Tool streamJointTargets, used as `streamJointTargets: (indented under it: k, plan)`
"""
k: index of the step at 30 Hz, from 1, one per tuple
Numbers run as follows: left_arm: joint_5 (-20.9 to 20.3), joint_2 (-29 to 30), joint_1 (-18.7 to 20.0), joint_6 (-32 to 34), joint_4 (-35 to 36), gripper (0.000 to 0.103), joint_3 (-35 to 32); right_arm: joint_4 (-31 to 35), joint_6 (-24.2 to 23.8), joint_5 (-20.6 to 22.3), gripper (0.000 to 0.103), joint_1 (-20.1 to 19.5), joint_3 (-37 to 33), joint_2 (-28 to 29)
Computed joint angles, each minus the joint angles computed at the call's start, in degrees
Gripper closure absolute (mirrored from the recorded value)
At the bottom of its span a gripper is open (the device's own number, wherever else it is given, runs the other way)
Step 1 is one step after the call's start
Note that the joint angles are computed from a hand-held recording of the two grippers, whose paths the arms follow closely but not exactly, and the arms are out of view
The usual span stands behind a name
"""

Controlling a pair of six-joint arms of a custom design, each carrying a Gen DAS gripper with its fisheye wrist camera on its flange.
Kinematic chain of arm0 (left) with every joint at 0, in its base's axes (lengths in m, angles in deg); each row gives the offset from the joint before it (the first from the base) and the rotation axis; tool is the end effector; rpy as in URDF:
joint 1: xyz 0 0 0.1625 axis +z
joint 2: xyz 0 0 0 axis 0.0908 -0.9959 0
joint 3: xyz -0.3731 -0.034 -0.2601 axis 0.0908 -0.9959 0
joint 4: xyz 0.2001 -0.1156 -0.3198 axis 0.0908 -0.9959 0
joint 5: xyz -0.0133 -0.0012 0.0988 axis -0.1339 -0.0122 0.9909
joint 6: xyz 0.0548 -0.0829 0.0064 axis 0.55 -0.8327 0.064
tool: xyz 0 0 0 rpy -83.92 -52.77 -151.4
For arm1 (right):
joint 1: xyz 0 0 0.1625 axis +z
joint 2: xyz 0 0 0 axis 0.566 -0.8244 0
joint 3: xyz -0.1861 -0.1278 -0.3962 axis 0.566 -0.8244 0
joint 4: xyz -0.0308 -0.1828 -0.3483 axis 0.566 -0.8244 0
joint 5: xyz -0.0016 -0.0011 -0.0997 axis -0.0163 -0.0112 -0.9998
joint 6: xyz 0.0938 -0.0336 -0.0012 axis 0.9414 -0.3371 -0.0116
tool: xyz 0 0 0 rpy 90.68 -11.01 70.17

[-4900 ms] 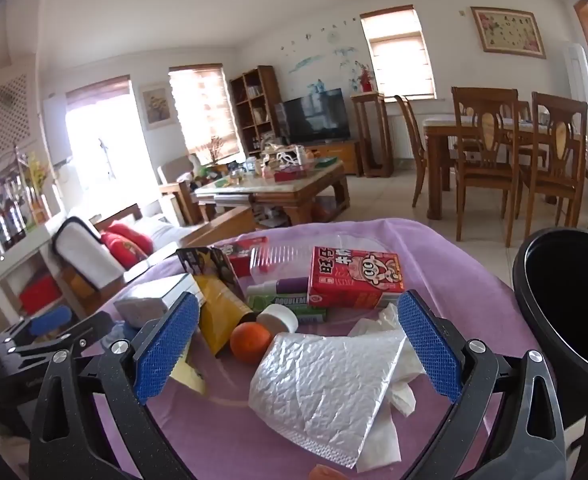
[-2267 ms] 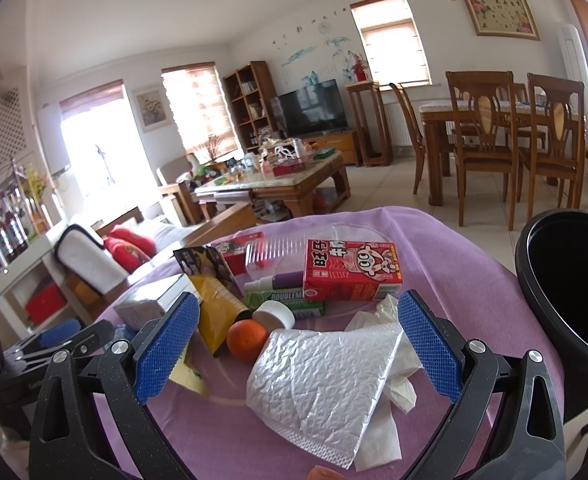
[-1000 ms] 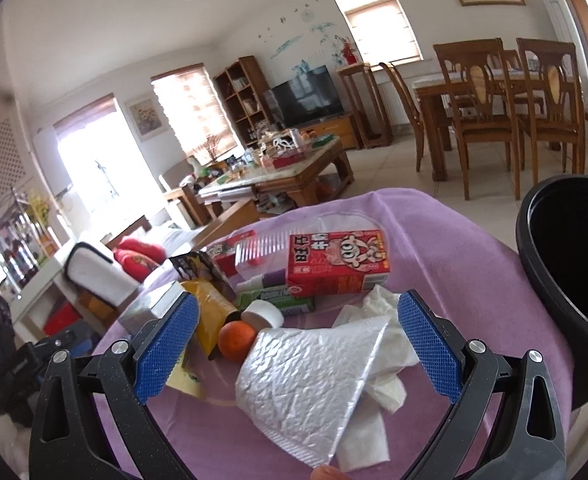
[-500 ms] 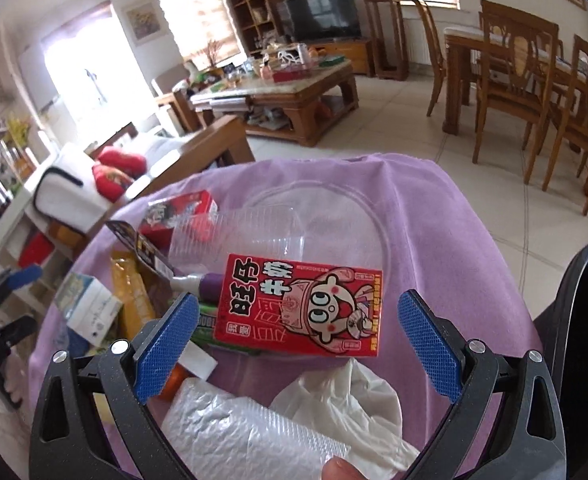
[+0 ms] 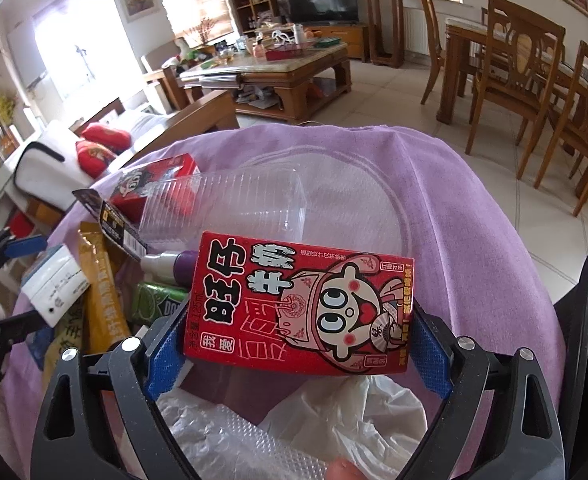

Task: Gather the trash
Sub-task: 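Grasp the red milk box with the right tool while the left tool grasps the blue-green milk carton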

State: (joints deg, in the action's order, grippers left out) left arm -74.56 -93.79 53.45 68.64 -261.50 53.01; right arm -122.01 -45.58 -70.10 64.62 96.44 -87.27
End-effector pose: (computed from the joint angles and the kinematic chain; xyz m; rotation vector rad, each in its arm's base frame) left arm -0.0463 -0.4650 0.1643 0.6236 2.3087 -0.6952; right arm 0.2007 -0.5839 -0.0423 0.9238 -2.5842 0.4876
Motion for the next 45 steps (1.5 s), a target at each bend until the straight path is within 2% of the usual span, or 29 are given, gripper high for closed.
streamJointTargets:
  k: [4,7,10,11,12,14,16,18,20,21,22,24,25,26,30,35,40,45]
  plan:
    - [-0.62,-0.50,0.35,-0.34,-0.61,0.005,0.37,-2.15,1.39,6.50,0.012,-1.55,4.82,-2.90]
    - [0.56,0.78,0.22,-0.45,-3.52,0.005,0.74,-3.95,2.75,11.92,0.012,-2.43,8.67,-5.32]
    - [5.88,2.96,-1.79,1.03,-7.05,0.005,1.18,-6.64,2.45,15.67,0.012,-2.97,12.70,-7.39]
    - [9.28,4.48,-2.90,2.98,-11.55,0.005,1.40,-8.00,2.39,16.60,0.012,-3.03,13.92,-7.68]
    - [10.67,5.26,-3.24,4.56,-14.54,0.005,1.41,-9.34,2.25,17.22,0.012,-3.12,15.08,-7.96]
    - [8.93,3.71,-2.63,5.54,-13.56,0.005,0.88,-10.72,1.54,18.55,0.012,-3.94,16.99,-8.80]
    - [5.87,1.63,-0.95,5.27,-7.58,0.005,-0.49,-10.51,1.01,19.78,0.012,-5.10,18.48,-10.12]
    - [4.66,0.84,0.76,2.81,-0.99,0.005,-2.22,-11.05,0.56,20.49,0.012,-5.99,19.62,-10.53]
    - [2.20,-0.08,2.54,1.01,2.58,0.005,-3.15,-12.52,-0.28,21.19,0.012,-6.67,20.75,-10.26]
    - [0.93,-0.08,3.34,0.78,2.17,0.005,-3.02,-13.32,-0.50,21.26,0.012,-6.88,21.09,-9.97]
    - [-0.55,-0.42,4.07,0.38,1.82,0.007,-3.06,-12.86,0.02,22.48,0.012,-7.31,21.33,-10.20]
    - [-3.92,-1.64,4.98,-1.27,1.24,0.027,-2.60,-13.14,-0.28,24.41,0.012,-8.19,21.76,-10.18]
    - [-6.37,-2.71,5.64,-2.56,2.46,0.054,-2.67,-12.45,-0.13,25.08,0.012,-8.50,21.74,-10.40]
    - [-7.86,-3.62,6.06,-4.09,3.16,0.054,-2.71,-12.15,0.16,25.96,0.012,-8.93,21.73,-10.43]
    - [-7.20,-3.46,3.64,-5.23,-3.35,0.054,0.02,-11.78,-0.27,29.91,0.012,-10.75,22.30,-10.86]
    - [-5.04,-2.52,-1.57,-7.13,-10.59,0.054,3.34,-12.83,-0.31,31.26,0.012,-11.33,23.23,-11.21]
    - [-3.69,-0.68,-8.18,-10.21,-13.44,0.054,4.23,-10.09,0.17,32.45,0.012,-12.27,23.00,-13.29]
    - [-4.88,3.78,-12.00,-12.17,-14.37,0.054,1.24,-13.69,1.07,34.52,0.012,-15.22,24.85,-19.74]
